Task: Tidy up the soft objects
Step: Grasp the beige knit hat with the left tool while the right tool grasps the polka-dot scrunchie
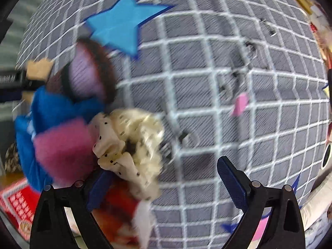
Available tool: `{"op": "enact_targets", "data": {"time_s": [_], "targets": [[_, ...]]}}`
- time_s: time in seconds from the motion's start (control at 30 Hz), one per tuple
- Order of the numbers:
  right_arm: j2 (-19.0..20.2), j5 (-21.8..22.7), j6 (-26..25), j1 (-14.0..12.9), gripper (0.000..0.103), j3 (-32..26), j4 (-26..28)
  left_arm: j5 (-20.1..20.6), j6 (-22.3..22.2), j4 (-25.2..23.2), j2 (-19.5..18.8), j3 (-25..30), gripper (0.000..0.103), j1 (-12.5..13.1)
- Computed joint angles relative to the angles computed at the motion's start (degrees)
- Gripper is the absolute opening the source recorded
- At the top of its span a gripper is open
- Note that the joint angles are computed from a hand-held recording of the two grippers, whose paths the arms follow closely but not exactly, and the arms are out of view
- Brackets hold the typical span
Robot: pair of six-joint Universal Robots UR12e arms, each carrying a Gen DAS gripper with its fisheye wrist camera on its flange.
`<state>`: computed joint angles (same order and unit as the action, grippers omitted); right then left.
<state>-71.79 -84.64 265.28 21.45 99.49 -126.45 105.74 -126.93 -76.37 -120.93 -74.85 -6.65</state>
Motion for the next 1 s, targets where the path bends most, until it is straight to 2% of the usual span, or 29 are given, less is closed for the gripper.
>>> {"op": "enact_targets", "data": {"time_s": [0.1,0.13,0.17,0.23,0.3,0.33,0.43,0.57,0.63,0.7,0.73,1.0], "targets": [[-3.0,-5.4,5.3,0.1,0.097,2.5,4.3,0.1,-0.7,2.0,0.0,-0.9,0.096,-0.4],[-4.6,-6.5,8.0,0.0,0.097,3.6,7.6,0.6,-0.7,2.3,-0.2,-1.1,0.096,-0.6],[-5.5,-6.8,9.4,-0.1,0.097,4.4,8.5,0.9,-0.9,2.2,-0.3,-1.2,0.097,-0.8],[-8.7,-7.8,13.5,-0.1,0.097,8.2,6.1,0.6,-1.8,2.4,-0.4,-1.3,0.098,-1.1],[-10.0,-8.5,14.3,0.1,0.097,10.0,2.8,0.4,-2.5,1.1,-0.9,-0.7,0.099,-1.1],[-10.5,-9.2,13.7,0.2,0.097,10.8,0.6,0.7,-3.0,0.8,-1.2,-0.2,0.101,-1.2],[-10.2,-10.6,9.6,0.2,0.097,10.4,-0.3,0.5,-4.3,-0.6,-2.5,1.9,0.103,-1.3],[-7.2,-7.9,3.0,-1.2,0.097,7.9,-1.4,-0.8,-4.4,-2.5,-3.1,3.1,0.103,-0.6],[-5.4,-6.0,0.2,-1.4,0.097,6.4,1.2,-1.6,-5.9,-5.7,-4.2,5.1,0.103,-0.1],[-4.2,-4.2,-1.6,-1.7,0.097,5.6,2.4,-2.9,-9.3,-11.6,-6.1,8.6,0.103,0.6],[-3.8,-3.2,-2.2,-1.9,0.102,5.6,2.7,-3.5,-10.6,-13.8,-6.9,10.1,0.103,0.9],[-4.5,-3.0,-1.0,-1.5,0.103,6.6,1.0,-3.0,-11.1,-15.3,-7.7,11.8,0.103,0.6]]}}
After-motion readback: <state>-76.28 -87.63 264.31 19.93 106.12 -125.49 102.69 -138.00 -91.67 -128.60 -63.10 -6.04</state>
